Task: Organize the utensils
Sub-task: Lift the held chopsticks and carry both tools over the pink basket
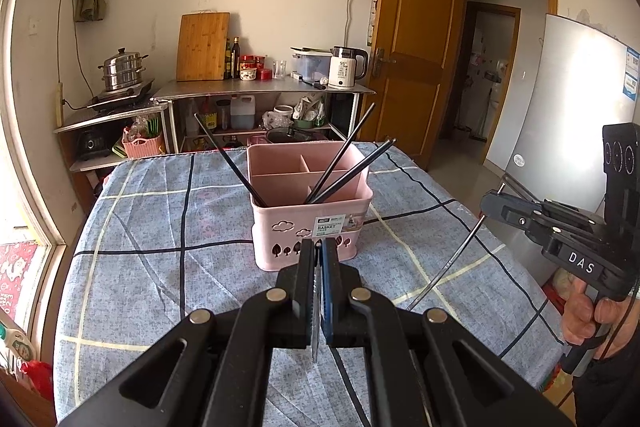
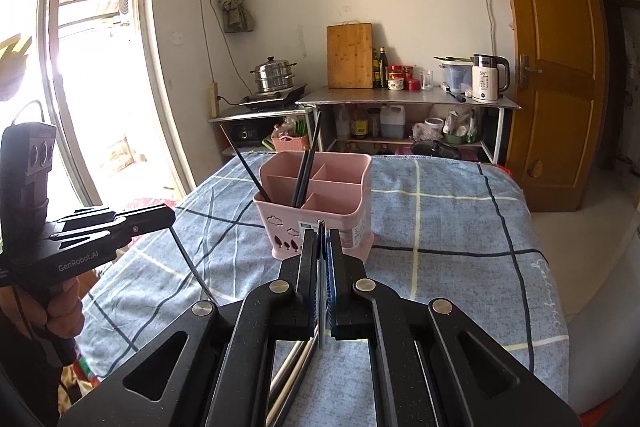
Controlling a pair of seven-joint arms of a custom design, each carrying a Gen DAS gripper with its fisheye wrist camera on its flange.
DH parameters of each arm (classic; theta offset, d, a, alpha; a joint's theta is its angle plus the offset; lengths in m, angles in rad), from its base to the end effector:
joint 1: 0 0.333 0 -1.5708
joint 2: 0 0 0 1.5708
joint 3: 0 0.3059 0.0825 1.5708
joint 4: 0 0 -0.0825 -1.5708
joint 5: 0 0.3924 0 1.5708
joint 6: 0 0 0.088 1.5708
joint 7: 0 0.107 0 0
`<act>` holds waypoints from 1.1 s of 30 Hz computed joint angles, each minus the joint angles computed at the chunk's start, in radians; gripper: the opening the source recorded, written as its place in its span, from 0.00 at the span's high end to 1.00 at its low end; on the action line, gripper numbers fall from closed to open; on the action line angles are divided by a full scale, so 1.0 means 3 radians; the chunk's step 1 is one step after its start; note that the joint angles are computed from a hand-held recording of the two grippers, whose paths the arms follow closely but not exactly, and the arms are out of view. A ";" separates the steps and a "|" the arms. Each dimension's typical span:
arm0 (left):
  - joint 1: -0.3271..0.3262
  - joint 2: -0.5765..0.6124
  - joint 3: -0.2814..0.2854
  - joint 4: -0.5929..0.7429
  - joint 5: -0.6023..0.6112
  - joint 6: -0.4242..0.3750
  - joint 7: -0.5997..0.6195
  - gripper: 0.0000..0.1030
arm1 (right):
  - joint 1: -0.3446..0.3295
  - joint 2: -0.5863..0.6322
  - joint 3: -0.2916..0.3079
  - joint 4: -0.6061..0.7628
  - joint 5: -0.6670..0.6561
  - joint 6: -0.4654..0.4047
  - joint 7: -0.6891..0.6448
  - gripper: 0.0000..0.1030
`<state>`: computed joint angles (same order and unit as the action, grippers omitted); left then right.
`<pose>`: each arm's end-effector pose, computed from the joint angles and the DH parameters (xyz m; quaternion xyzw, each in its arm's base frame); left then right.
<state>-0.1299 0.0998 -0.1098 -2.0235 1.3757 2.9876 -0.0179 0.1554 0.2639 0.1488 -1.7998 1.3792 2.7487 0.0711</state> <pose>0.5653 -0.2078 0.4436 -0.6409 0.6015 -0.3685 0.3028 0.6476 0.1540 0.4381 -0.7674 0.3914 -0.1654 0.4801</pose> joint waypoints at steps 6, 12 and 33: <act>0.0001 0.0012 0.0015 0.0021 -0.0021 -0.0009 0.0010 0.96 | 0.0019 0.0033 0.0019 0.0045 -0.0063 -0.0013 0.0044 0.96; 0.0019 -0.0007 0.0017 0.0016 0.0043 -0.0017 -0.0061 0.96 | 0.0025 0.0055 0.0039 0.0084 -0.0092 -0.0028 0.0054 0.96; 0.0136 0.0042 0.0088 0.0296 -0.0006 0.0164 0.0005 0.96 | 0.0042 0.0203 0.0118 0.0453 0.0035 -0.0154 -0.0034 0.96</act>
<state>-0.0892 0.1124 -0.0833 -1.9347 1.3741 3.0367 -0.0165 0.1681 0.3247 0.1842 -1.6638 1.3897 2.7025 0.0609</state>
